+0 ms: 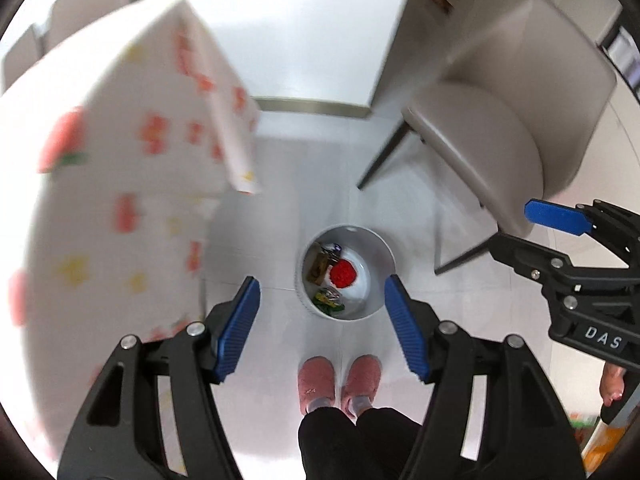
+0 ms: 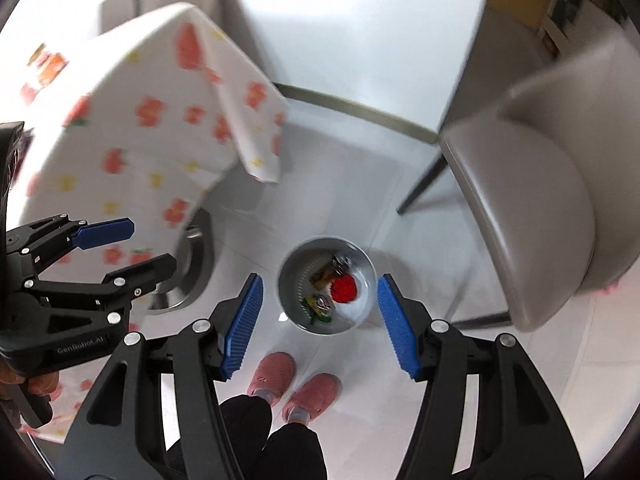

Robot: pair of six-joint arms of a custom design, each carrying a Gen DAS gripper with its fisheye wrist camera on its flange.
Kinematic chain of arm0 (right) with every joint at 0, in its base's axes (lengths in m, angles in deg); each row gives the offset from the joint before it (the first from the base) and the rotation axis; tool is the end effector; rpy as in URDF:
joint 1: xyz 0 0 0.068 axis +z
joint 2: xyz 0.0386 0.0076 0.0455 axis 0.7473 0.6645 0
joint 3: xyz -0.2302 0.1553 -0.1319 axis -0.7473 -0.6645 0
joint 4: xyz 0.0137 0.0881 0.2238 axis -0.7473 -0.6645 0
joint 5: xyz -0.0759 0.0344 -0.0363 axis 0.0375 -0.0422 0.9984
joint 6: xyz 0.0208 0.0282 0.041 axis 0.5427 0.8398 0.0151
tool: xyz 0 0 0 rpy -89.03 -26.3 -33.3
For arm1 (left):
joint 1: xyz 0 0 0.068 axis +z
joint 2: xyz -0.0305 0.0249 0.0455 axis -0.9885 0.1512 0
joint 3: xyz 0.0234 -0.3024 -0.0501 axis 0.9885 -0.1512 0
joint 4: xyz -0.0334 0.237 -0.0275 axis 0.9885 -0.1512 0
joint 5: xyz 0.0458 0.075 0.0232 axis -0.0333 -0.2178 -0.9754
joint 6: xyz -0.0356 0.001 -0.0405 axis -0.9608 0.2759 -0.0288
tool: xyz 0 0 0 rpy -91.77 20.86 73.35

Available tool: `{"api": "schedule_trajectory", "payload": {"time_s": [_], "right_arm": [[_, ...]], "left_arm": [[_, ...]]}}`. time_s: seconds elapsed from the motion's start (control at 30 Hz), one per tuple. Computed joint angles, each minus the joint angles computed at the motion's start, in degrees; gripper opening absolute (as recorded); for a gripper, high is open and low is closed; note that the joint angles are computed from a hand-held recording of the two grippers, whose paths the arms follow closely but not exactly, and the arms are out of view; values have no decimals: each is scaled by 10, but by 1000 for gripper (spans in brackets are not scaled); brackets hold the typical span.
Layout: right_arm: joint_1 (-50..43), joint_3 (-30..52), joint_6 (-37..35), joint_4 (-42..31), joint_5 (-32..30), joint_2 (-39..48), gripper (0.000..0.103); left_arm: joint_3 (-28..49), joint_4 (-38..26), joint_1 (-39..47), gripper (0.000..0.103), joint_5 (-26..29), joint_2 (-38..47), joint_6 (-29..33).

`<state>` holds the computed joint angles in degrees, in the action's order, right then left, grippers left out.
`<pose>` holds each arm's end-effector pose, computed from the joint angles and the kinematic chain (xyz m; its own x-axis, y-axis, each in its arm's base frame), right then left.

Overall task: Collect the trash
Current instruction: 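Grasp the red drink can with the right tool while the left tool grasps the black bag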

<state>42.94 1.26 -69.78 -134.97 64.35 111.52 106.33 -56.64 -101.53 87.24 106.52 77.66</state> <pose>0.2650 -0.0189 0.2865 -0.9187 -0.0710 -0.3885 -0.1199 0.9874 0.1029 0.3024 -0.1146 0.2801 -0.9035 0.2571 -0.3428 0.3079 0.9459 -0.1022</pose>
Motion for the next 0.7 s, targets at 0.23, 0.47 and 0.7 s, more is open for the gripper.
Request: {"api": "schedule_trajectory", "payload": {"time_s": [0.23,0.47,0.7], "right_arm": [[129,174,-5,-115,-19,1,58],[282,325,29,-161,-14,65,58],[421,507,86,-204,36,173,58]], "left_arm": [[68,-154,104,65,-13,-120,-40],[104,-231,277,65,-19,-192,4],[154,-252,506,65,56,-173,126]]}}
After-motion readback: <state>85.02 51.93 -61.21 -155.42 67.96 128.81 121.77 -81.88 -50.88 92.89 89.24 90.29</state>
